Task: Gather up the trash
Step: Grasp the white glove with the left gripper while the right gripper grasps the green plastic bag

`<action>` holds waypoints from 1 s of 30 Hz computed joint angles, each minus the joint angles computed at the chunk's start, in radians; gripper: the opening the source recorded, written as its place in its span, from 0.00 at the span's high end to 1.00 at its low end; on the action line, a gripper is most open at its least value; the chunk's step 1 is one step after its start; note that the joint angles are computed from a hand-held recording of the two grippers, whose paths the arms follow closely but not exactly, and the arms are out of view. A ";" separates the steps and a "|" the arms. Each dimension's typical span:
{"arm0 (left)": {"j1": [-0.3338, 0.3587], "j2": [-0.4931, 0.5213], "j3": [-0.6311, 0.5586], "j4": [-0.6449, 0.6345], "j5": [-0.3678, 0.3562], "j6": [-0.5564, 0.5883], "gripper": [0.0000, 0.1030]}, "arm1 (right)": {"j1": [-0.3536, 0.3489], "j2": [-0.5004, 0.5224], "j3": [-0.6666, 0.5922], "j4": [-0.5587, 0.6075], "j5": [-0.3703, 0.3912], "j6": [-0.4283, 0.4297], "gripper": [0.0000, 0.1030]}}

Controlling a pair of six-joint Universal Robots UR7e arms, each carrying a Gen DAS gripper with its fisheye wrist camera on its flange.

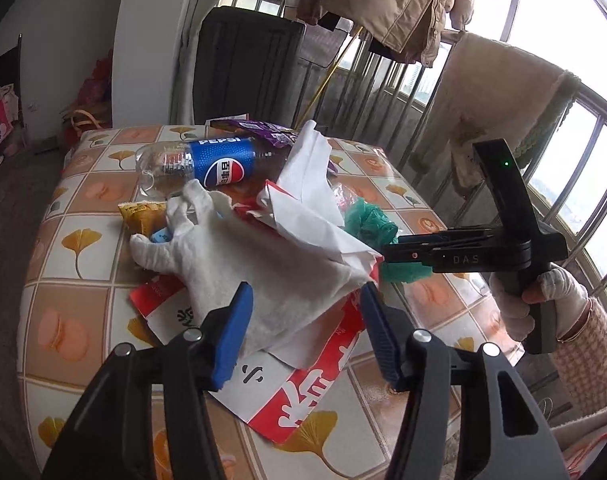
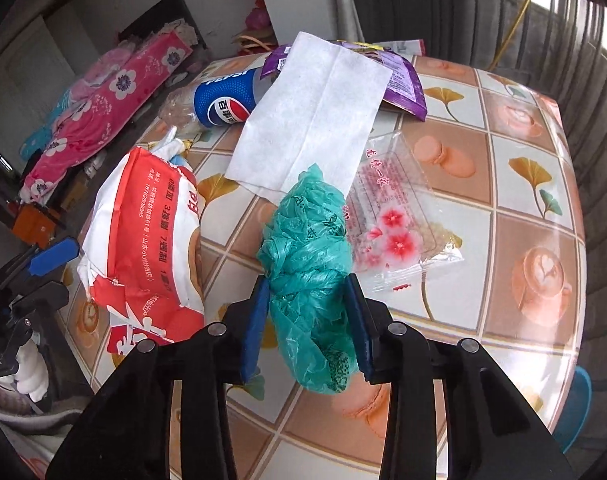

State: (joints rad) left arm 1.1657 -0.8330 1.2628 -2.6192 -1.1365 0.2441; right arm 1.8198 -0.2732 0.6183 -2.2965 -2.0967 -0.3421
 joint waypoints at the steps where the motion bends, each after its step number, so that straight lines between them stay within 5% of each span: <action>1: -0.002 0.000 0.003 0.000 0.004 0.003 0.47 | -0.001 -0.024 0.039 -0.012 0.015 0.024 0.66; 9: -0.028 0.018 0.041 -0.085 0.141 0.120 0.47 | -0.011 -0.149 0.254 -0.067 0.123 0.166 0.66; 15: -0.037 0.052 0.046 -0.177 0.230 0.249 0.55 | -0.014 -0.138 0.258 -0.056 0.131 0.219 0.66; 30: -0.016 0.038 0.017 -0.091 0.136 0.190 0.79 | -0.014 -0.134 0.251 -0.046 0.131 0.230 0.65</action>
State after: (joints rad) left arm 1.1496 -0.7945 1.2796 -2.7100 -1.0008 0.4344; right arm 1.8063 -0.4071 0.8698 -2.3424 -1.9655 -0.1117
